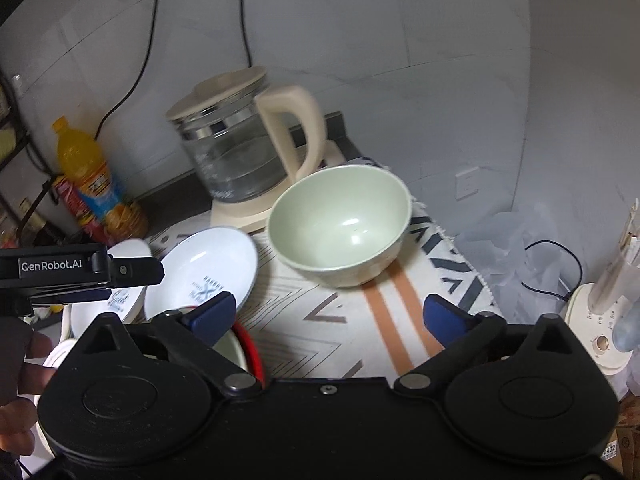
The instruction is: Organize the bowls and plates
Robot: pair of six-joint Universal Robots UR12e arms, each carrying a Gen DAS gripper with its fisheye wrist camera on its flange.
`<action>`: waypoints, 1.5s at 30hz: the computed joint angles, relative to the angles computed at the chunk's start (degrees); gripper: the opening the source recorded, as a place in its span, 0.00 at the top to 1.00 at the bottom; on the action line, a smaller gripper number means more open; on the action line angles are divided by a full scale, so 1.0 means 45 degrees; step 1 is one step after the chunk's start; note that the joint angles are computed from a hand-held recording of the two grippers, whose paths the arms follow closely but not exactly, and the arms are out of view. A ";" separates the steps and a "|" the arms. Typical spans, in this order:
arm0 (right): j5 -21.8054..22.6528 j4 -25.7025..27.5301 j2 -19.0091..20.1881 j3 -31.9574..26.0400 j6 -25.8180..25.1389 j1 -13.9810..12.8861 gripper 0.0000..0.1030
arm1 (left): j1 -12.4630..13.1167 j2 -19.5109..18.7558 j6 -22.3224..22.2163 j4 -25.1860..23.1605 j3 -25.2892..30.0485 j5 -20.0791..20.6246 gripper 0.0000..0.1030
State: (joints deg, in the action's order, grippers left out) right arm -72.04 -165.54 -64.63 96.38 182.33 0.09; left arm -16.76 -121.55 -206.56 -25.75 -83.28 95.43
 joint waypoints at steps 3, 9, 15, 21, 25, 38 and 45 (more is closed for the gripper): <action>-0.0056 -0.0124 0.0069 -0.0082 0.0153 -0.0056 0.00 | -0.0023 -0.0214 0.0061 0.0035 0.0281 -0.0149 0.20; -0.0183 0.0129 0.0360 -0.0424 0.0671 -0.0149 0.00 | -0.0011 -0.0687 0.0047 -0.0294 0.0853 -0.0693 0.18; -0.0149 0.0404 0.0675 -0.0852 0.1078 -0.0198 0.00 | 0.0048 -0.1113 0.0063 -0.0770 0.1441 -0.1241 0.16; -0.0163 0.0695 0.1055 -0.1349 0.1548 -0.0203 0.00 | 0.0065 -0.1576 0.0115 -0.1159 0.2095 -0.1451 0.16; -0.0179 0.0995 0.1310 -0.1700 0.1692 -0.0184 0.02 | 0.0055 -0.1862 0.0198 -0.1102 0.2430 -0.1429 0.16; -0.0381 0.2512 0.2222 -0.2937 0.3118 -0.0102 0.36 | 0.0132 -0.2697 -0.0697 -0.2070 0.3496 -0.1797 0.21; -0.0198 0.3432 0.2609 -0.3480 0.3242 -0.0021 0.56 | 0.0126 -0.3089 -0.0495 -0.2535 0.3957 -0.2026 0.49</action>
